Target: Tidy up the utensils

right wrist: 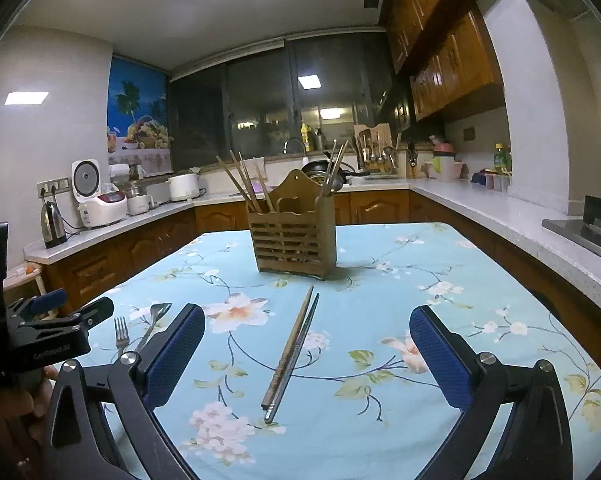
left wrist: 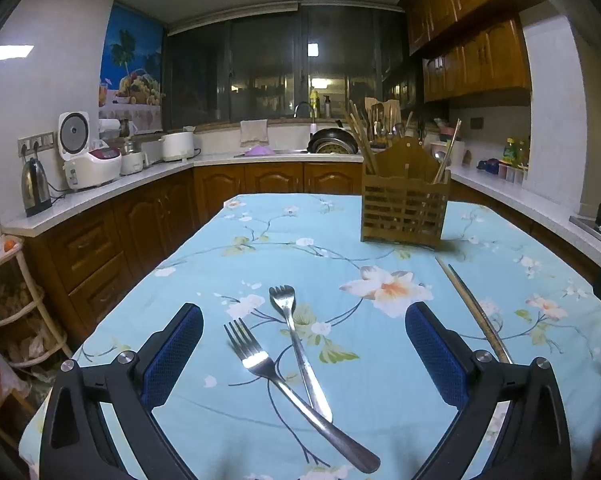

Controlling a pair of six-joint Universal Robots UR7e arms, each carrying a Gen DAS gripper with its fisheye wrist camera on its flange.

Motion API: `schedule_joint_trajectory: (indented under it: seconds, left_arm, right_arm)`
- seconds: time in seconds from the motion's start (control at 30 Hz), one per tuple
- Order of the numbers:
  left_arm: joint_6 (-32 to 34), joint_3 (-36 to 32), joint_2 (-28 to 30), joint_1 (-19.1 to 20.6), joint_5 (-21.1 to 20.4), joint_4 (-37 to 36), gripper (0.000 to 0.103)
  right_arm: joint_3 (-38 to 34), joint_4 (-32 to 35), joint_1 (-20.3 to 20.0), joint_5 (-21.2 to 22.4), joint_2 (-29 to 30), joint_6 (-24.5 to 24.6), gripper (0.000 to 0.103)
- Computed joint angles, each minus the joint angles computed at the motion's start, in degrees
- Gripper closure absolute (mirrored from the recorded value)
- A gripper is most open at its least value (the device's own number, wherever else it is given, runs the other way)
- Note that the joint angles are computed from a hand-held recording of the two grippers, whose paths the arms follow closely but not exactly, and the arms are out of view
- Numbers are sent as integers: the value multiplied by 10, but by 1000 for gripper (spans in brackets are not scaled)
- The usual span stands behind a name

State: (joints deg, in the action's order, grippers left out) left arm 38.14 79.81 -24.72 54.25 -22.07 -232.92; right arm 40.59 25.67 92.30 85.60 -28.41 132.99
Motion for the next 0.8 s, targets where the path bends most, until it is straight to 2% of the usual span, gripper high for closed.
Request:
schedule_joint_trajectory:
  seconds: [0.43,0.8]
  left_arm:
    - [32,4,-2,-4,0,-32,1]
    - [30,23,-13,-11,-14,-31,1]
  right_arm:
    - [22,-17,1,-16,-10,-11,0]
    - [18,-13,6,-4,-6,-15,0]
